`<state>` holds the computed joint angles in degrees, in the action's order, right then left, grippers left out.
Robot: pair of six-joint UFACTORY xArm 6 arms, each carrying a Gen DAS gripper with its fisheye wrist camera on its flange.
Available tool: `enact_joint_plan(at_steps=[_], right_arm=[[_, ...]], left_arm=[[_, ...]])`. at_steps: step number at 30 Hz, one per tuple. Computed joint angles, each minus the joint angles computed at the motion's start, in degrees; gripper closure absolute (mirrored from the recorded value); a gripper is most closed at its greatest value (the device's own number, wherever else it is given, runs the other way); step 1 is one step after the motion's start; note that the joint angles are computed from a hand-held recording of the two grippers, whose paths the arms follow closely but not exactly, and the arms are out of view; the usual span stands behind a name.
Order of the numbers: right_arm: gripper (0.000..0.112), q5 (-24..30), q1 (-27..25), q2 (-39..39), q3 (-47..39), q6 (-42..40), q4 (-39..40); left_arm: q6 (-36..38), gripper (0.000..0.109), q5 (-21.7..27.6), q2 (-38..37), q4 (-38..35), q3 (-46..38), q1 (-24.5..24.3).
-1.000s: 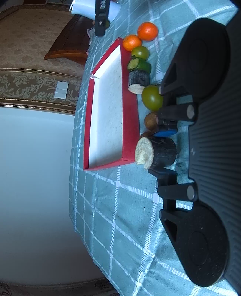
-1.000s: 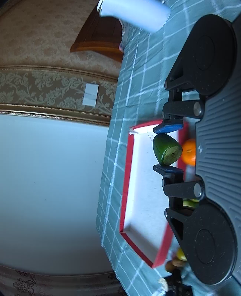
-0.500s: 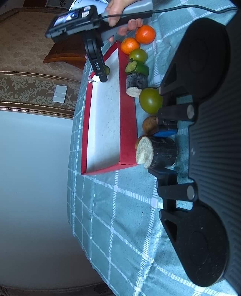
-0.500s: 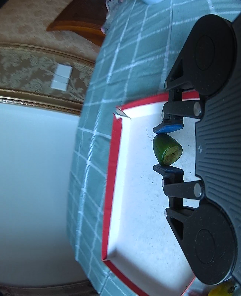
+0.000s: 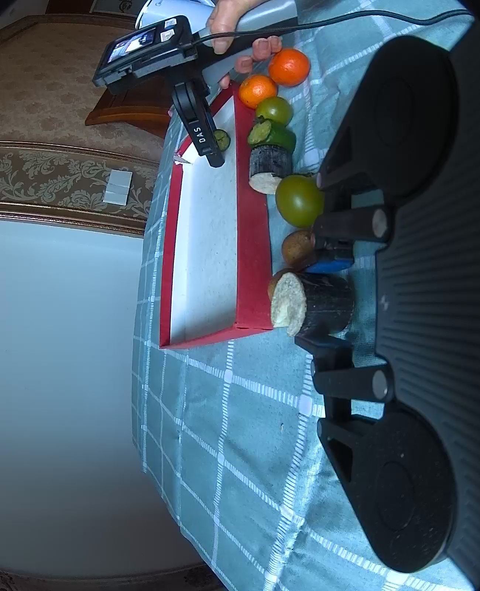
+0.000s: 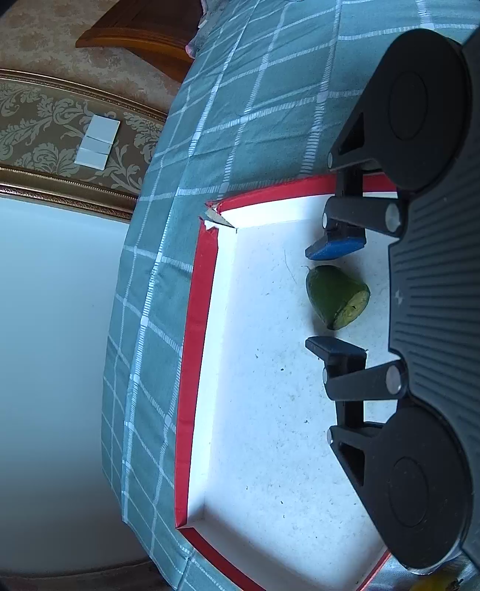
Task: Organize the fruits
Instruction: 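Carry the lime into the red box and open the right gripper while the left gripper grasps the wooden stump, then carry the wooden stump into the red box and open the left gripper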
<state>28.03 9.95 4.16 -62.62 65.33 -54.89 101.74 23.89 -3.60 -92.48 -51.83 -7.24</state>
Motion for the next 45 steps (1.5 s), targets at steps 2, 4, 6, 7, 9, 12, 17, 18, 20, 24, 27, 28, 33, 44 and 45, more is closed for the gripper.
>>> enact_joint_plan(at_steps=[2, 4, 6, 7, 9, 12, 17, 18, 20, 24, 27, 28, 33, 44, 45], right_arm=[[0.068, -0.19, -0.14, -0.27, 0.29, 0.07, -0.19], [0.063, -0.45, -0.24, -0.52, 0.57, 0.53, -0.64], [0.059, -0.82, -0.3, -0.98, 1.04, 1.89, -1.86], [0.058, -1.12, -0.35, -1.33, 1.39, 2.56, -2.48], [0.054, -1.78, -0.51, -2.29, 2.22, 4.72, -4.28], [0.047, -2.57, -0.89, -3.77, 3.44, 8.4, -7.21], [0.047, -5.32, -2.51, -6.06, 6.08, 12.64, -9.76], [0.047, -5.98, -2.91, -6.54, 6.68, 13.86, -10.39], [0.047, -7.46, -3.73, -7.84, 8.16, 18.29, -13.52], [0.047, -9.69, -5.18, -12.0, 12.07, 30.14, -22.39], [0.046, -8.41, -5.37, -15.75, 15.46, 36.52, -27.14], [0.046, -7.22, -5.09, -16.93, 16.59, 37.46, -27.82], [0.043, -1.6, -3.39, -22.35, 22.8, 39.7, -27.58], [0.037, 13.76, 2.23, -32.5, 32.57, 44.75, -24.7], [0.036, 14.54, 2.39, -32.37, 32.58, 43.98, -23.47]], left_arm=[[0.34, 0.078, -0.24, -0.02, -0.25, 0.04, -0.11], [0.29, 0.078, -0.26, -0.03, -0.16, 0.1, -0.13], [0.01, 0.078, -0.21, -0.01, 0.01, 0.08, -0.07], [-0.02, 0.078, -0.2, -0.02, -0.03, 0.09, -0.05], [0.15, 0.078, -0.46, 0.07, -0.33, 0.02, -0.14], [1.21, 0.078, -0.96, -0.1, -1.21, 0.23, -0.42], [2.52, 0.078, -1.27, -0.37, -1.97, 0.52, -0.66], [2.66, 0.078, -1.42, -0.39, -2.04, 0.55, -0.76], [2.84, 0.078, -1.14, -0.46, -2.09, 0.62, -0.65], [4.12, 0.078, -0.29, -0.83, -2.82, 0.97, -0.27], [4.92, 0.078, -0.5, -0.96, -3.3, 1.11, -0.38], [5.24, 0.078, -0.69, -1.06, -3.55, 1.23, -0.46], [8.35, 0.078, -0.57, -2.09, -6.06, 2.2, -0.34], [1.41, 0.078, 0.89, -4.54, 0.03, 2.11, 0.5], [0.24, 0.078, 1.14, -4.54, 1.15, 1.73, 0.33]])
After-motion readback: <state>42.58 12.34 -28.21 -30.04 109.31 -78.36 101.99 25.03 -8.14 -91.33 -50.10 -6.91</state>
